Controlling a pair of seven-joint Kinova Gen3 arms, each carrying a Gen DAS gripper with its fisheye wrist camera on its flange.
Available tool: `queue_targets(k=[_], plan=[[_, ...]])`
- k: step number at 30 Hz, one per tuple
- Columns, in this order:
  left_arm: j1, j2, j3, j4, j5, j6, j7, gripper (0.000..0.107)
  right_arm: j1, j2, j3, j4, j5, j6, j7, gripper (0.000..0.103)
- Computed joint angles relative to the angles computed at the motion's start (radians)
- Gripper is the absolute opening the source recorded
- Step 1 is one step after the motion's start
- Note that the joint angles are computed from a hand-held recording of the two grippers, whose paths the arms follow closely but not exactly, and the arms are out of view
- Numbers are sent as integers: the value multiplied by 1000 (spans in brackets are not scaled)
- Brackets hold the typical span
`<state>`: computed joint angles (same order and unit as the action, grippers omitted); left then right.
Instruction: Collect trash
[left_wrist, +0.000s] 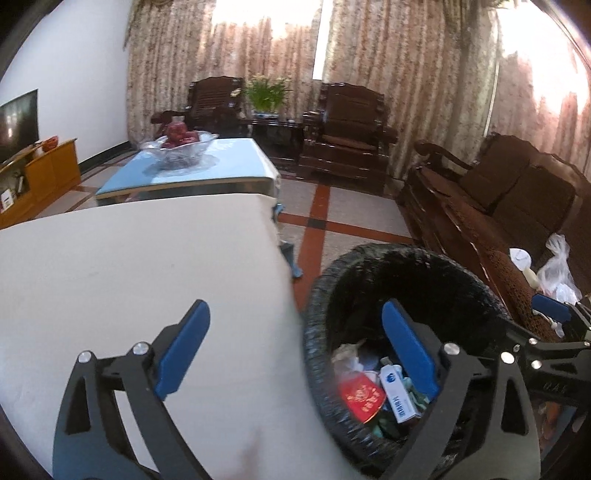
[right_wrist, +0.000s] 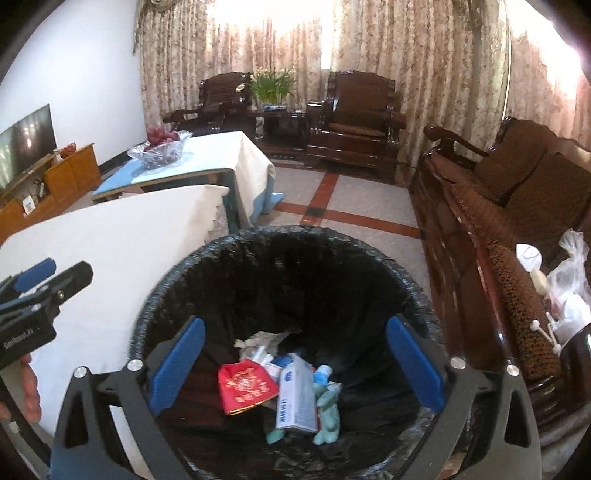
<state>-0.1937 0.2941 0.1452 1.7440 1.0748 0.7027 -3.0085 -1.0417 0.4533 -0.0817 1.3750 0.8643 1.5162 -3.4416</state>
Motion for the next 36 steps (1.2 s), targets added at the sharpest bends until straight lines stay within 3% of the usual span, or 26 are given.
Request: queue_targets(k=[19,28,36], plan=[[-96,-123,-116,-12,-95,85,88,97,-72,71,45,-277,-16,23,199,97],[-131,-196,-175,-10,-65,151,41,97,-139,108,94,-427,14,100,294,97],[-141,-230,-220,-35,-57,224,66,97,-176,134,128,-510,19,124,343,97]])
